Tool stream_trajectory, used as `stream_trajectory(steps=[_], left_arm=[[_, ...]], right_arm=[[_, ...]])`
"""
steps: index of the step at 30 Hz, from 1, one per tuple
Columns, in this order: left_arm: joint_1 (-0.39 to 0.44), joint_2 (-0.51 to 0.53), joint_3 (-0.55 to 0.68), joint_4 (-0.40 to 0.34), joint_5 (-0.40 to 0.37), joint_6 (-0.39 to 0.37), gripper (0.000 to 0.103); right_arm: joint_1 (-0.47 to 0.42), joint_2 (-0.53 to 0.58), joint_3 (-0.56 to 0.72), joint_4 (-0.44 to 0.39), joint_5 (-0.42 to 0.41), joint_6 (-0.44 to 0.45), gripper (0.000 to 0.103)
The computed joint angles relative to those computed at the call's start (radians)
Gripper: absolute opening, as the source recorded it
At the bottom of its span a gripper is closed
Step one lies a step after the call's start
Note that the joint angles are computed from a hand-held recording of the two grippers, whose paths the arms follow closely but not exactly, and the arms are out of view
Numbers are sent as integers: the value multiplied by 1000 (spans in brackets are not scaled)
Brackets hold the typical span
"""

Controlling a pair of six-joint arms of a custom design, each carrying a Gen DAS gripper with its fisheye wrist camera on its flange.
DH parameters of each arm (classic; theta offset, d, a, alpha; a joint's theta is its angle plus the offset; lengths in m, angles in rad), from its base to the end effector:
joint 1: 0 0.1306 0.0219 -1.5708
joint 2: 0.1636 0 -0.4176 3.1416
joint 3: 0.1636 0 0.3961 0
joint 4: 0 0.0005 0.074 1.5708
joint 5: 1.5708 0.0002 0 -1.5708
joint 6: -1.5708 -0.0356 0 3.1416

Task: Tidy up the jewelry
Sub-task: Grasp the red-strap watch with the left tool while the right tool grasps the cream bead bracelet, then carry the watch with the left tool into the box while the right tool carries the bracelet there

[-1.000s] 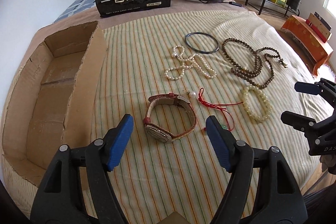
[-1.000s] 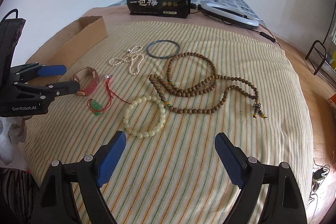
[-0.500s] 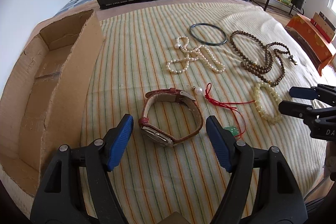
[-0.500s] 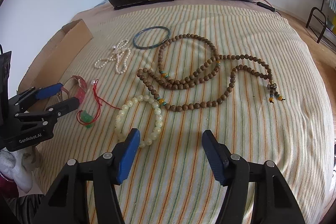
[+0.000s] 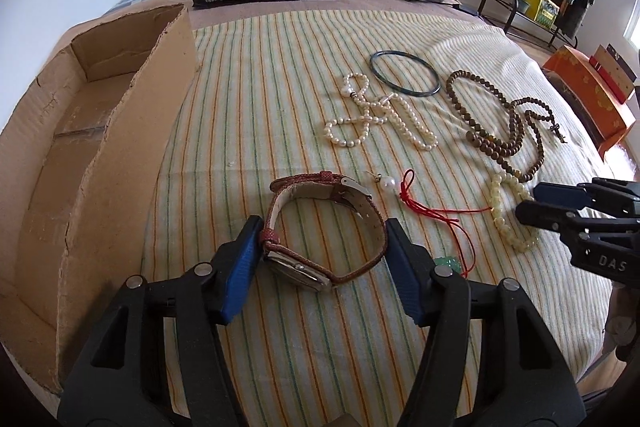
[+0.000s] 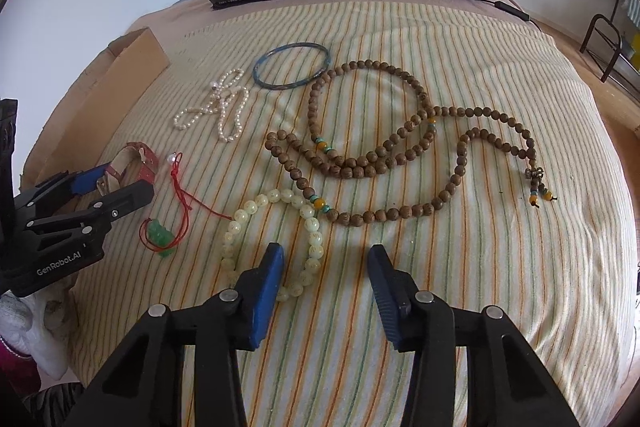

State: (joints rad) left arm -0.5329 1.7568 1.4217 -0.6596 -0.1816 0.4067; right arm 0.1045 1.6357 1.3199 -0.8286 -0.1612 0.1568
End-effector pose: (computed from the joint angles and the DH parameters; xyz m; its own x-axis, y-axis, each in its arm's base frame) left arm 0.5183 -0.2988 0.3011 -0.8275 0.0364 -0.5602 0.0954 0.9925 -0.0764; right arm 0.5345 0.0613 0.3149 -0.8680 -0.2460 -0.4313 -0.3083 0.9479 0.0797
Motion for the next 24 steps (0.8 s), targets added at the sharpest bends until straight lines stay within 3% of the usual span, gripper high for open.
stream_trajectory(steps=[6, 14, 24], left_arm=[[3, -14, -16, 24, 17, 4, 61], [-1, -61, -50, 49, 28, 10, 61], [-7, -151, -99, 82, -1, 1, 61]], right_arm=[[7, 6, 15, -10, 11, -3, 7], [4, -27, -8, -3, -31, -19, 5], [14, -92, -14, 13, -23, -5, 5]])
